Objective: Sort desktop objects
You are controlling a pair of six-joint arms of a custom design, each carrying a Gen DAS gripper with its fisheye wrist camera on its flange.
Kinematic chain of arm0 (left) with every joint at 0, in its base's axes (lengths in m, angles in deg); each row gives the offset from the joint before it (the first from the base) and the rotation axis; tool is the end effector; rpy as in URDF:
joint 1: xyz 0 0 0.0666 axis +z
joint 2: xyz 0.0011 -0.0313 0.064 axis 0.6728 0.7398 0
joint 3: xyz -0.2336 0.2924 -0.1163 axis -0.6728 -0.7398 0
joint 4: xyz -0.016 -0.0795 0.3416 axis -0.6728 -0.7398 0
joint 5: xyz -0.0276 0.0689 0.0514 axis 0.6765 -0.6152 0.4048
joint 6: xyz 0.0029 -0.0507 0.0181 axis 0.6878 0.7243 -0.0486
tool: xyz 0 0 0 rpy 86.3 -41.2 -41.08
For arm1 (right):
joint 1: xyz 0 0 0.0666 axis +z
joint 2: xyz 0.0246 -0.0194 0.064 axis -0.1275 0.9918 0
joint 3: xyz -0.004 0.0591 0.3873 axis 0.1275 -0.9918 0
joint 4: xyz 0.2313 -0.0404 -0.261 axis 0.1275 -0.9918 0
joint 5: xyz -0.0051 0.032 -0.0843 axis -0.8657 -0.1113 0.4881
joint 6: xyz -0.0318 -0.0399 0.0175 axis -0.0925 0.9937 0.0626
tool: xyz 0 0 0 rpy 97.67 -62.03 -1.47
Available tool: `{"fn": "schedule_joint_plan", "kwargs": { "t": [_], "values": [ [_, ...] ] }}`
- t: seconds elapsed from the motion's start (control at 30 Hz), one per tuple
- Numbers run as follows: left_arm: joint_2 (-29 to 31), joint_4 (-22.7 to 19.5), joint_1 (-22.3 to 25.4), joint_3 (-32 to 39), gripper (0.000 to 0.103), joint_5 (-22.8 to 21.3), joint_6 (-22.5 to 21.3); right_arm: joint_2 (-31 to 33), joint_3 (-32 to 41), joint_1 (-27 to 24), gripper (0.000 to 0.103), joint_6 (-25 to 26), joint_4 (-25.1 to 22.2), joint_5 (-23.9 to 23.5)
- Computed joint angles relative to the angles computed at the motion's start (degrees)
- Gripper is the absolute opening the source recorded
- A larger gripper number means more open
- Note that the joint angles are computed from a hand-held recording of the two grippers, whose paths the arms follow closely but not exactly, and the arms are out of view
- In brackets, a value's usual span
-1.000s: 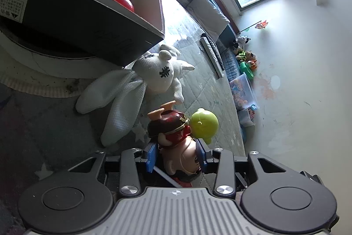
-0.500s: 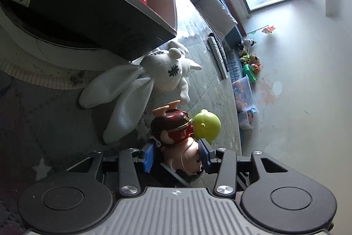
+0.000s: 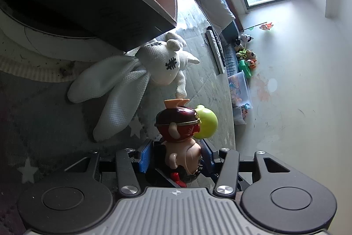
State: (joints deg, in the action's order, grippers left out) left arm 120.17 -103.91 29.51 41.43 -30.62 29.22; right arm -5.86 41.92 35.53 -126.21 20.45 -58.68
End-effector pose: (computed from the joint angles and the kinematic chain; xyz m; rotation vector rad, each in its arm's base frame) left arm 0.4653 -0.1363 0.4469 0.2839 2.6212 -1.4773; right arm 0.3019 0.2573 0.4246 0.0952 2.3340 0.1037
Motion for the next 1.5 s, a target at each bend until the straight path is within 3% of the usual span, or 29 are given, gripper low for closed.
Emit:
{"fn": "schedule_joint_plan", "kwargs": {
  "t": [0.3,0.63,0.77,1.17,1.5],
  "values": [
    [-1.48,-0.68,1.84,2.66,0.05,-0.16,-2.42,0.7,3.37,0.97,0.072,0.76,-0.25,1.15],
    [1.49,1.7,7.35,14.86,0.051,-0.38,0.39,8.76,17.59,-1.52,0.072,12.83,2.2,-0.48],
    [5.58,1.61,8.82,21.74,0.051,-2.06,1.46,14.28,24.6,-4.24,0.072,15.6,2.52,-4.81],
    [22.36,-10.35,11.09,43.85,0.05,-6.93,-1.05,31.84,45.59,-11.95,0.072,14.39,-5.33,-19.29],
    [33.23,-20.99,11.06,59.13,0.051,-7.94,-1.28,39.51,54.54,-13.52,0.072,12.36,-13.16,-23.27]
  ]
}}
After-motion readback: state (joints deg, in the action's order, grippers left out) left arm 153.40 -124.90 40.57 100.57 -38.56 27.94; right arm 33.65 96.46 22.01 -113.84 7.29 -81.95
